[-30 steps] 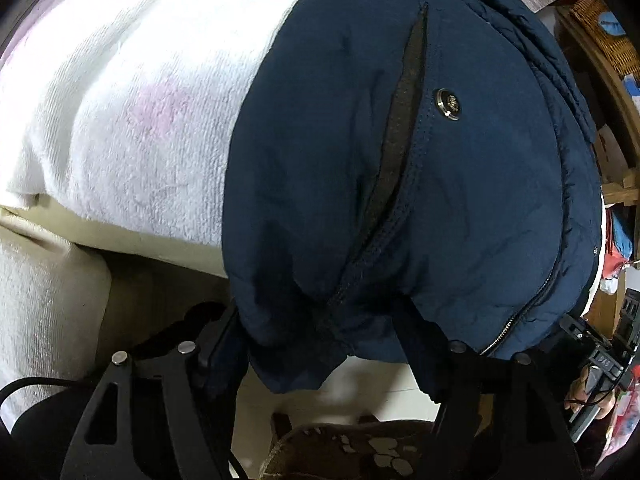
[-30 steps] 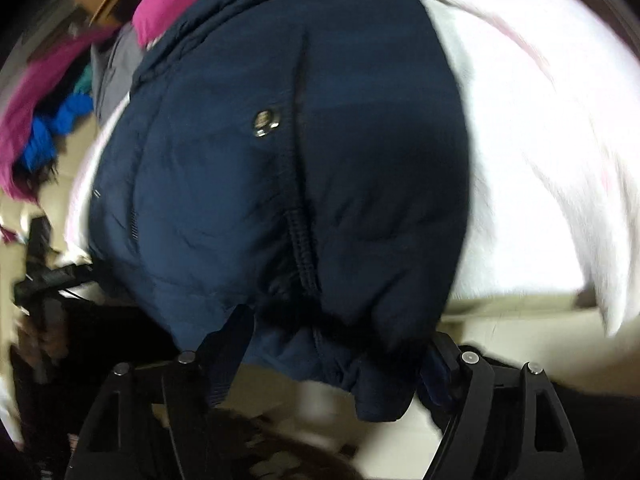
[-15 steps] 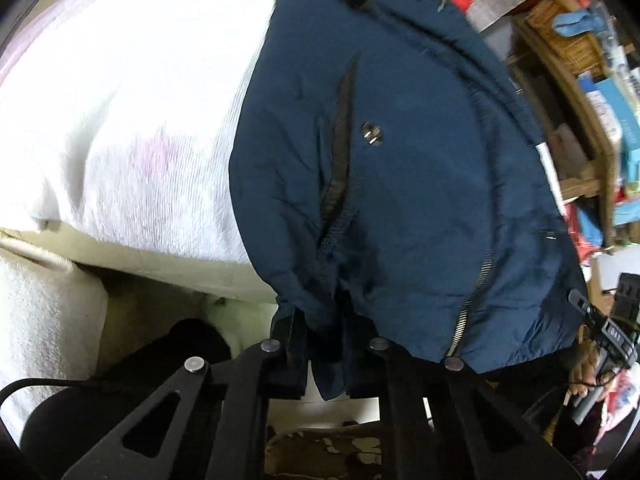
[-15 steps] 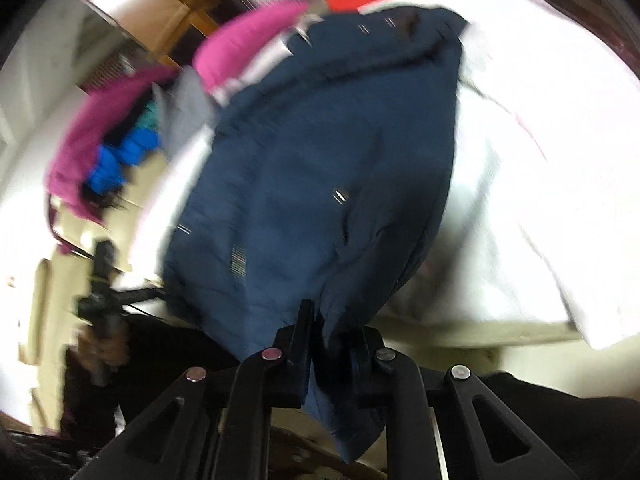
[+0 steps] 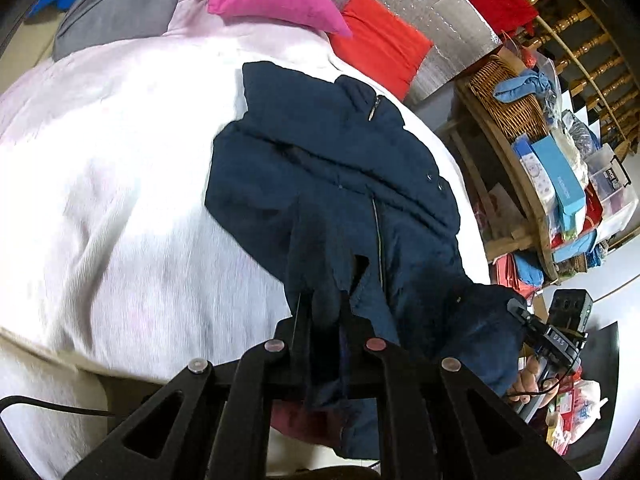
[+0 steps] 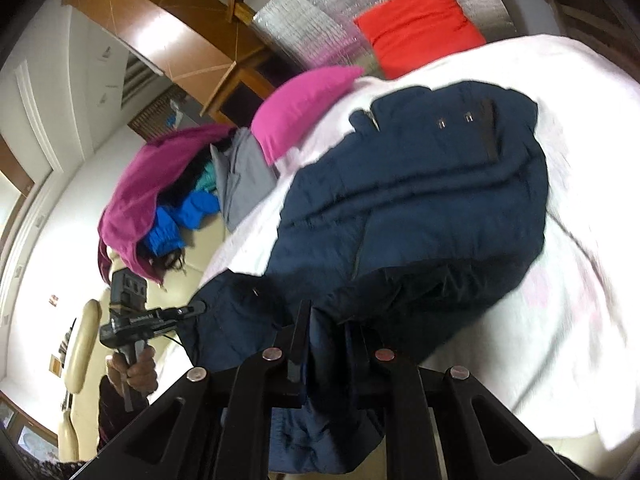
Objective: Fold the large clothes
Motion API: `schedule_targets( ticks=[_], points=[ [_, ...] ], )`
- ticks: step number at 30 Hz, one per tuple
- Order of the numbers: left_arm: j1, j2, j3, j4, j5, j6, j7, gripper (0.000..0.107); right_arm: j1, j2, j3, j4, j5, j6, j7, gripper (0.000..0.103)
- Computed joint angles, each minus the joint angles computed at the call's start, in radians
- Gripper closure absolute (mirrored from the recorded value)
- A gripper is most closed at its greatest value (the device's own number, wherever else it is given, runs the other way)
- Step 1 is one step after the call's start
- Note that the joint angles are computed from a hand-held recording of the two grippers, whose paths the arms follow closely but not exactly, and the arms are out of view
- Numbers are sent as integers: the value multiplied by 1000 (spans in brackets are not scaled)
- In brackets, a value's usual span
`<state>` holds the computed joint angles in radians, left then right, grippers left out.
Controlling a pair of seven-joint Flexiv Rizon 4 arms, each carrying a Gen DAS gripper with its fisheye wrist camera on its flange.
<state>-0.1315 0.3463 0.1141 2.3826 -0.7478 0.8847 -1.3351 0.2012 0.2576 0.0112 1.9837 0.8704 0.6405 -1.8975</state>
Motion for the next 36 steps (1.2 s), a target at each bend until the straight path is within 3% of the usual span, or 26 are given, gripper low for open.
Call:
schedule_targets(
  ticks=[5,9,16,25,36],
  points=[
    [-7,-15,-9,15,-6,18,5,97,-6,-49,-6,-48,22,-4,-1,89],
    [-46,-79,-47,2,-72,97,-5,97,-12,-62,11,-55,29,20,2,89],
    [-48,-109,-35,-34,-132,86,21,97,-27,-88,6,-90,69,61,9,90],
    [-34,-198,-52,-120,-334,134,100,97,-62,-191,7,-187,168,148,5,90],
    [-15,-398,-137,-274,-607,306,223,97,-164,-418,69,-376,231,228,35,90]
  ],
)
